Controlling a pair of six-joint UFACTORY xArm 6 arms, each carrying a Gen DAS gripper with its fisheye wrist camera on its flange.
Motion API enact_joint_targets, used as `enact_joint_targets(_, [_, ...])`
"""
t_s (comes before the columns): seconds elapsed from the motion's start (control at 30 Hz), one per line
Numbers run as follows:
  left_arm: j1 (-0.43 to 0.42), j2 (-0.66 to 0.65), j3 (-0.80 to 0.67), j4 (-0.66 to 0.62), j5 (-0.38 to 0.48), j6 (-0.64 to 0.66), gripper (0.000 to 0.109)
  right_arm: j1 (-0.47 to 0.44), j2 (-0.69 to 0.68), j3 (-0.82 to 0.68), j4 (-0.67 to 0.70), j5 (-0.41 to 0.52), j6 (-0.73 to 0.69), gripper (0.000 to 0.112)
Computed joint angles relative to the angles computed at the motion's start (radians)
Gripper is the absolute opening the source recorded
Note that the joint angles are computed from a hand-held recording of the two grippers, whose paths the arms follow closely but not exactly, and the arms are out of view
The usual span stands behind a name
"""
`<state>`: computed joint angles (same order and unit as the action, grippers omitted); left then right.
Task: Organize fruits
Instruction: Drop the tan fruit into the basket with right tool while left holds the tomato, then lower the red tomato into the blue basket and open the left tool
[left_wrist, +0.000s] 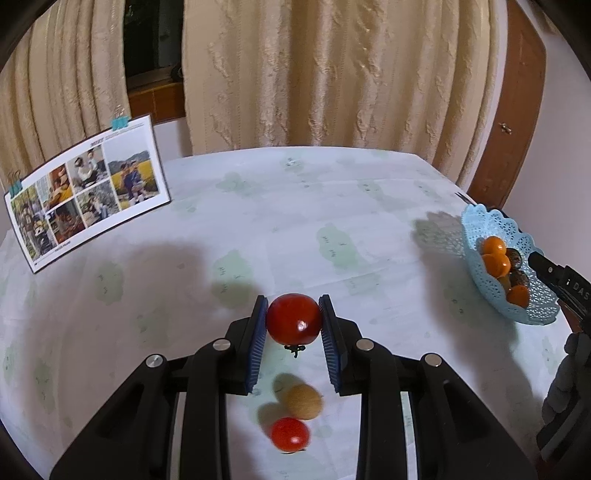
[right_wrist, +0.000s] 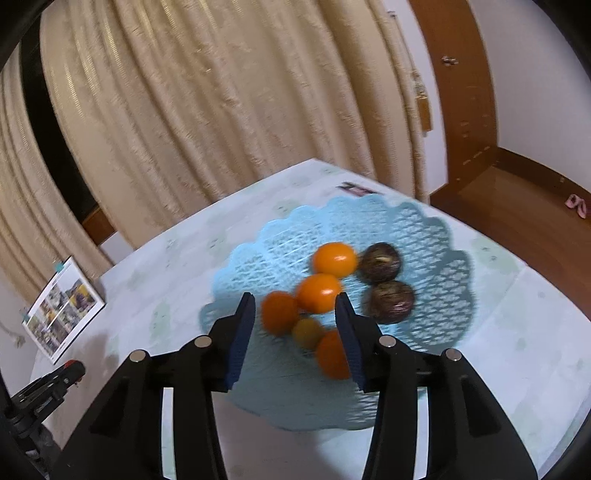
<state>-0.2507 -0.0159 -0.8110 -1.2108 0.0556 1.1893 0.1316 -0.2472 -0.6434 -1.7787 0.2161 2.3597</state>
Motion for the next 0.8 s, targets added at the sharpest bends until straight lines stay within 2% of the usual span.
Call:
enact_joint_targets(0.17, [-0.057,-0.006,0.005,0.039,-0.020,-0.030,0.028,0.018,-0.081,0.086,0.054,0.136,-0.020,0.046])
enact_joint_targets(0.33, [-0.125,-0.013,0.000,0.098,-0.003,-0.078,0.028,0.043,-0.139,0.149,0.082,0.253,-0.011,0.046])
enact_joint_targets(0.8, [-0.293,0.043,-0.075,0.154,0.032,-0.110,0.028,0.066,-0.167,0.193,0.046,0.337,0.067,0.047])
